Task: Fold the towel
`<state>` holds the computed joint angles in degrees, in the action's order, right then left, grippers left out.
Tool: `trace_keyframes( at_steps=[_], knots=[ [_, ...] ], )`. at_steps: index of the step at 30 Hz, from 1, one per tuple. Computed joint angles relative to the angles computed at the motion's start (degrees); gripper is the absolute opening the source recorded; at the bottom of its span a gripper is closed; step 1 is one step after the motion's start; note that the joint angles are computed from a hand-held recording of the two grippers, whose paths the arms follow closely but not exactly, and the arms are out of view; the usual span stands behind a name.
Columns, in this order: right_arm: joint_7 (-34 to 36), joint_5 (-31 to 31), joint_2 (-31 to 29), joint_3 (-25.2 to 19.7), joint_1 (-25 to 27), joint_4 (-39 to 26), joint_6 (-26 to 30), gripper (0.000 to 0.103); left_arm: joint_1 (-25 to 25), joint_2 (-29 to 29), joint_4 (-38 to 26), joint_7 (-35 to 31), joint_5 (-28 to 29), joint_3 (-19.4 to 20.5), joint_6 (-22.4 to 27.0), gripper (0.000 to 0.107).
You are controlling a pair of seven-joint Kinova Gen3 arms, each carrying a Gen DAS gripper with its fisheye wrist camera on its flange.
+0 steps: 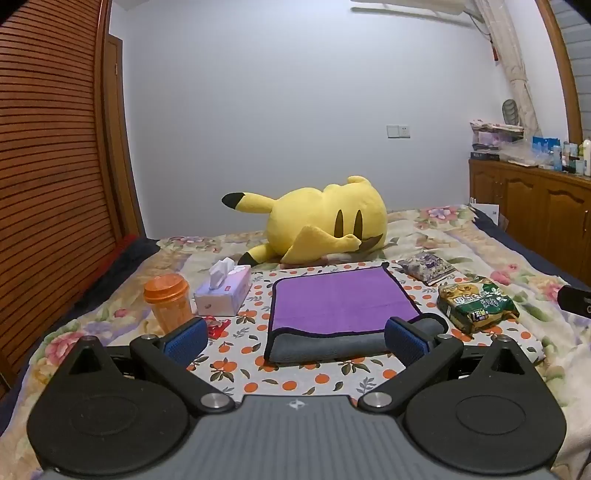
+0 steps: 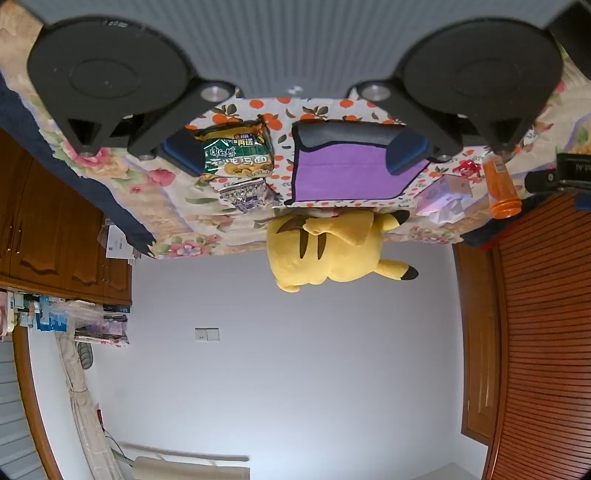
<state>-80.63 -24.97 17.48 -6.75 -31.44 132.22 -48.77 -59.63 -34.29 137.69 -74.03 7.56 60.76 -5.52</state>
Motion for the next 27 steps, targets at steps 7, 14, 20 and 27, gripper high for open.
trace_keyframes(
  at_steps=[7, 14, 20, 27],
  knots=[
    [-0.19, 0.39, 0.26, -0.03, 0.09, 0.11, -0.73, 0.103, -0.22, 0.11, 0.05, 0.11, -0.08, 0.40, -0.18, 0.103],
    [-0.12, 0.34, 0.26, -0.03, 0.08, 0.15, -0.74, 0.103, 0.22, 0.01, 0.07, 0.26, -0.01, -0.06, -0.08, 0.103],
    [-0.17, 0.45, 0.28, -0.05, 0.12, 0.23, -0.83, 0.103, 0.07, 0.10, 0.08, 0.27, -0.02, 0.03, -0.22, 0.103],
    [-0.35, 0.58, 0.38, -0.04, 0.21, 0.36, -1.09, 0.103, 1.21, 0.37, -0.21, -0.39, -0.56, -1.58, 0.48, 0.103]
  ],
)
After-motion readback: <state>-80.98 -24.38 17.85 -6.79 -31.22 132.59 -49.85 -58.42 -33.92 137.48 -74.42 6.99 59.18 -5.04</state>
